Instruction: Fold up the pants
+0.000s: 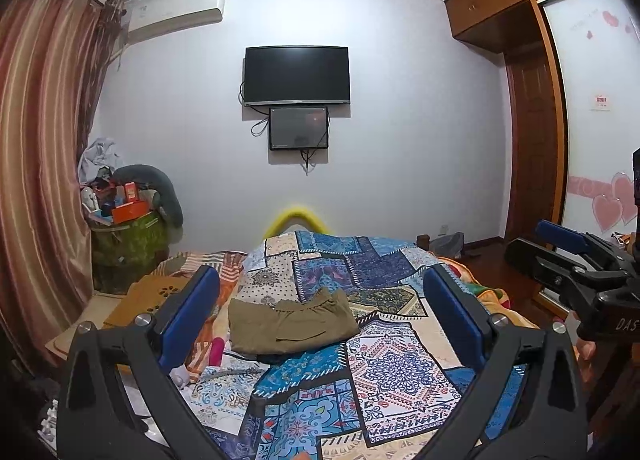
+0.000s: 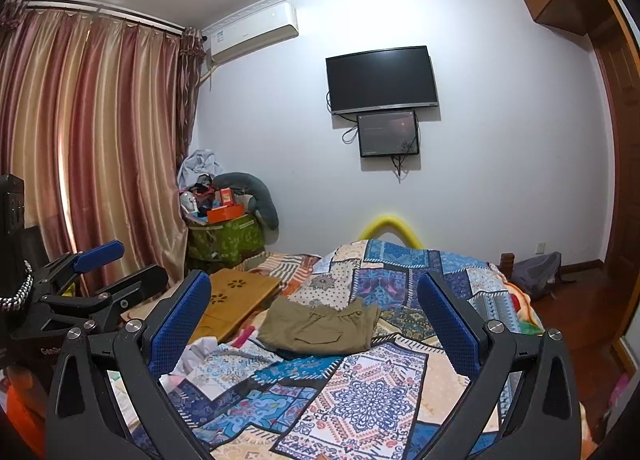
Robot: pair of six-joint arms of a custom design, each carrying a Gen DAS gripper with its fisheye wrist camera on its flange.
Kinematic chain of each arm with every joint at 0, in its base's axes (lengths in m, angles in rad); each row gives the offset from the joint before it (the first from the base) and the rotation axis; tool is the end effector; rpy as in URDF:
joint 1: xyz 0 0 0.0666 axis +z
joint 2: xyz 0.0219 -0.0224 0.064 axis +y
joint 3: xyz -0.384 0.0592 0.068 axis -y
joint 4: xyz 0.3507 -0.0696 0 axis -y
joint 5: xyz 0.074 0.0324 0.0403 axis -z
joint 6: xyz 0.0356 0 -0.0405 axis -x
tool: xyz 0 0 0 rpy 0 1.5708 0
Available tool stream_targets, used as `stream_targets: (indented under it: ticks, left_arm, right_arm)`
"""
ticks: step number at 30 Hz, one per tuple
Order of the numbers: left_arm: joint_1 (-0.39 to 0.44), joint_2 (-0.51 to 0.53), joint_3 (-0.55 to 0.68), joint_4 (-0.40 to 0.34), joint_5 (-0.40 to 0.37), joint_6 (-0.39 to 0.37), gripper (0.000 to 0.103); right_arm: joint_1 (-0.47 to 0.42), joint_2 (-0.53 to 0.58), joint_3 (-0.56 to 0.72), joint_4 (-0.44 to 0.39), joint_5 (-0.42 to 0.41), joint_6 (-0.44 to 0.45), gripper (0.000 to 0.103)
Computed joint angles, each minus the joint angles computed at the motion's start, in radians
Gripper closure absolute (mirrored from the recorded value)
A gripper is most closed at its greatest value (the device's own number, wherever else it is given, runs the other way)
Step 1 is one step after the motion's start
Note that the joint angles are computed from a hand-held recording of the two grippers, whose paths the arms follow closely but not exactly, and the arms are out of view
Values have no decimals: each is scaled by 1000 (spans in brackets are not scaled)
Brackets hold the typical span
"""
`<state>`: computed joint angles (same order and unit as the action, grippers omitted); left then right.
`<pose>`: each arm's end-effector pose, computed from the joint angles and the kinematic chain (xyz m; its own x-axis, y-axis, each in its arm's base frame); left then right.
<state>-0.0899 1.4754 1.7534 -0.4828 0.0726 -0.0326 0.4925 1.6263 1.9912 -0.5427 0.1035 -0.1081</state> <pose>0.4952 -0.0476 0.5931 -0.1972 0.0504 -0.9791 0.1668 0.9858 0.0172 0.4834 0.2547 0.6158 -0.1960 0.0166 -0.9805 -0.3617 0.9281 0.0880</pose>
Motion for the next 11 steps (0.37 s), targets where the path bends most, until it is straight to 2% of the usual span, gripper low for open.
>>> stream_targets:
  ticks: [11]
  left_arm:
    - [8,7,17,-23,17,25,0]
  right_arm:
    - [4,6,10,-15,1,-9,0]
